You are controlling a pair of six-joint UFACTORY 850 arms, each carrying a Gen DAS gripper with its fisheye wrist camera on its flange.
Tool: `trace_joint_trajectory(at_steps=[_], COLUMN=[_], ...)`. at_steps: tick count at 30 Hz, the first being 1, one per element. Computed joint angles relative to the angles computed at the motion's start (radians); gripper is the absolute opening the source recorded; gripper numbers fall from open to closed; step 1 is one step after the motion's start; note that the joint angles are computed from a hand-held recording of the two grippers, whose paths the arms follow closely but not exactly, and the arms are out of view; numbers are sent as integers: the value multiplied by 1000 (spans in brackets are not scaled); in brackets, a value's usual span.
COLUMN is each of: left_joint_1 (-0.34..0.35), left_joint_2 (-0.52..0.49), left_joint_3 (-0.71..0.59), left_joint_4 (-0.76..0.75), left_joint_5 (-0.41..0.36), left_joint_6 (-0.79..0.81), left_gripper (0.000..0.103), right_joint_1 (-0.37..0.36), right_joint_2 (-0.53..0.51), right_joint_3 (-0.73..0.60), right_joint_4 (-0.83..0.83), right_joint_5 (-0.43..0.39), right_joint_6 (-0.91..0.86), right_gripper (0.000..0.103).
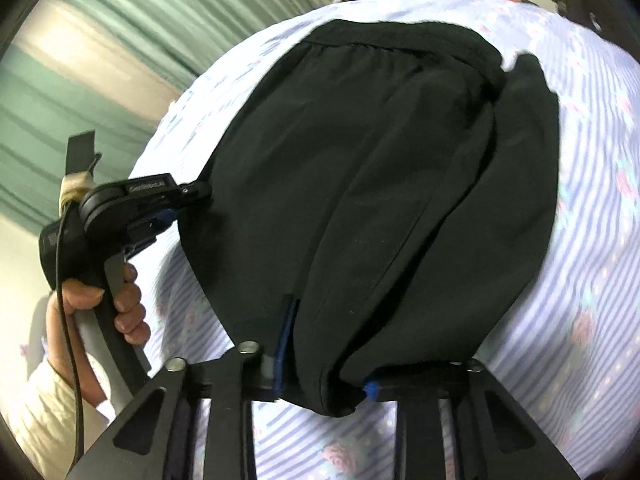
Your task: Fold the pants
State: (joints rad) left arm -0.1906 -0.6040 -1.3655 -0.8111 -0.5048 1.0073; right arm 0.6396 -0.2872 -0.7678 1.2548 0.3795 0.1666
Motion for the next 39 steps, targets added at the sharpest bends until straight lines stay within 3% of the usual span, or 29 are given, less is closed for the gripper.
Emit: trace_joint_trajectory(at_steps=[4, 10, 16, 19, 25, 27, 30, 34, 39], left_joint_1=[-18, -21, 9, 54, 239, 341, 512, 727, 978], left_joint_2=[39, 127, 289, 406, 702, 806, 905, 999, 1028], left_joint_3=[19, 57, 155, 227, 380, 424, 458, 492, 498], left_joint_4=[96, 153, 169, 177, 198, 171, 94, 41, -2], left_joint_5=[37, 27, -3, -29, -152, -213, -329, -463, -597], left_joint_6=[-88, -135, -154, -196, -237, -196, -118, 12, 137], left_gripper=[14, 13, 13, 12, 11, 11, 11, 11, 11], right_joint_1=[-11, -17, 7, 28, 145, 229, 380, 560, 677], right_joint_2=[42, 146, 275, 333, 462, 498, 521, 471, 390], right_joint_3=[-10, 6, 26, 19, -19, -46, -88, -178, -280], right_joint_4=[73, 228, 431, 550, 863, 900, 874, 826, 789], right_joint_5=[-24, -24, -13, -37, -27, 41, 153, 298, 378], right_joint_6=[-171, -420, -709, -865, -1228, -1278, -1248, -1186, -1130], right_gripper=[17, 13, 13, 12, 12, 12, 12, 12, 11])
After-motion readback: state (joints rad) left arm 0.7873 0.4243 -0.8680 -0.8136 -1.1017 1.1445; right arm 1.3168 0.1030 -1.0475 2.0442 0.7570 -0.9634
